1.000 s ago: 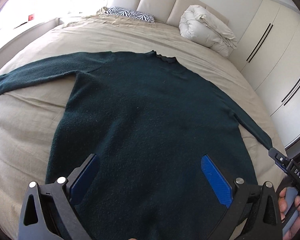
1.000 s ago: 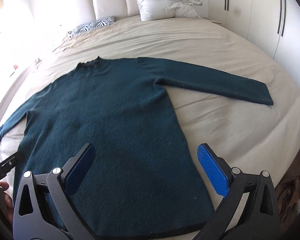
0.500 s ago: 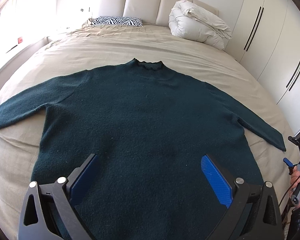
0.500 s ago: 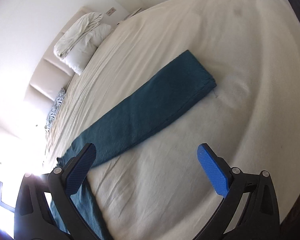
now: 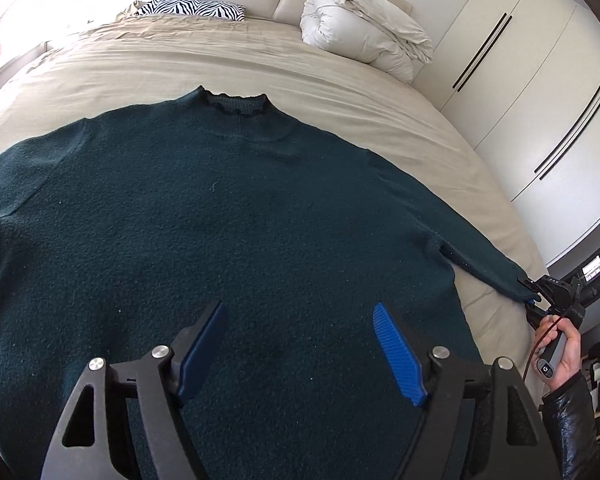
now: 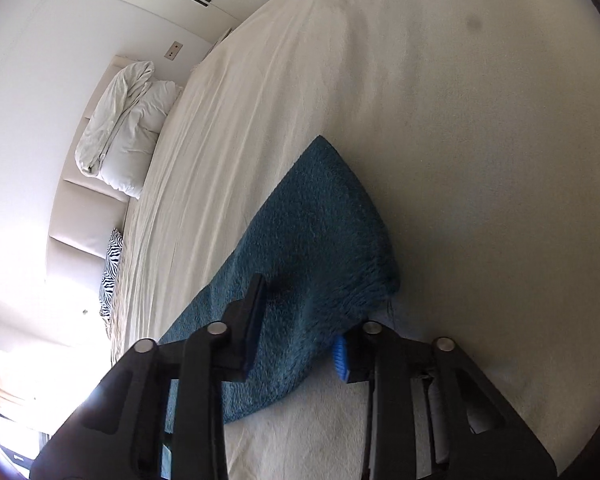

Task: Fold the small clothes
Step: 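Grasp the sweater sleeve cuff with the right tool and lift it, then lay the held sleeve across the sweater body and open the right tool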

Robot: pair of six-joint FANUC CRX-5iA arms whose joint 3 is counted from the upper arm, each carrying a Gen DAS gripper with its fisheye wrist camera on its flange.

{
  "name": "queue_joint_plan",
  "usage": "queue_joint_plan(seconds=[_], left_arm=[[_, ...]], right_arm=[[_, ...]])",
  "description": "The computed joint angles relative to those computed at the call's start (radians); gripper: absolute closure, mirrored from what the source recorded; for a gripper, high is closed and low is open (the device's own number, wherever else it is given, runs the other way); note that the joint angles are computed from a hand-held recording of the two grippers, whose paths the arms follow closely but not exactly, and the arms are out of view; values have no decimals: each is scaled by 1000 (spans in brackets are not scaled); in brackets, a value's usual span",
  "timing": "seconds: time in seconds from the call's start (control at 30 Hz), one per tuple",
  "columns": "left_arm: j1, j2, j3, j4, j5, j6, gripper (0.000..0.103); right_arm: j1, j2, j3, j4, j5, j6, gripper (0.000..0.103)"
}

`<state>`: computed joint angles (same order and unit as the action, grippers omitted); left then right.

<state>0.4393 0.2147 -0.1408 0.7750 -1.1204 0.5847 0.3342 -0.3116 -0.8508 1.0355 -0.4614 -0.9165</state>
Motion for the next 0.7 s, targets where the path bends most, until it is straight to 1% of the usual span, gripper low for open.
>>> queue_joint_plan(seconds=[0.03,0.07,0.13,0.17,0.23,0.33,0.4,0.53,0.6,0.7], left_arm=[[-2,11,10,7,-8,1,27],[-4,21,20,13,-16,2,28],[-7,41,39,32,-27,5,28],[-8,51,48,41,-33,7,28],[-9,73,70,60,-47,9,28],[-2,104,99,93,-73,19,28],[7,128,117,119,-99,33,28],[29,186,160,168,-177,80,28],[40,220,179,201,-223,103,28],[52,266,211,229,-264,134,23]], right_arm=[[-9,20,20,-8,3,17,89],[-3,37,43,-23,-16,41,94],[22,79,110,-42,-79,103,95],[51,93,140,-47,-121,135,96],[73,148,228,-54,-157,247,96],[124,266,416,-90,-207,507,96],[182,374,574,-121,-252,724,96],[293,584,853,-166,-276,1071,96],[338,693,998,-234,-291,1239,96],[387,857,1217,-370,-351,1459,96]])
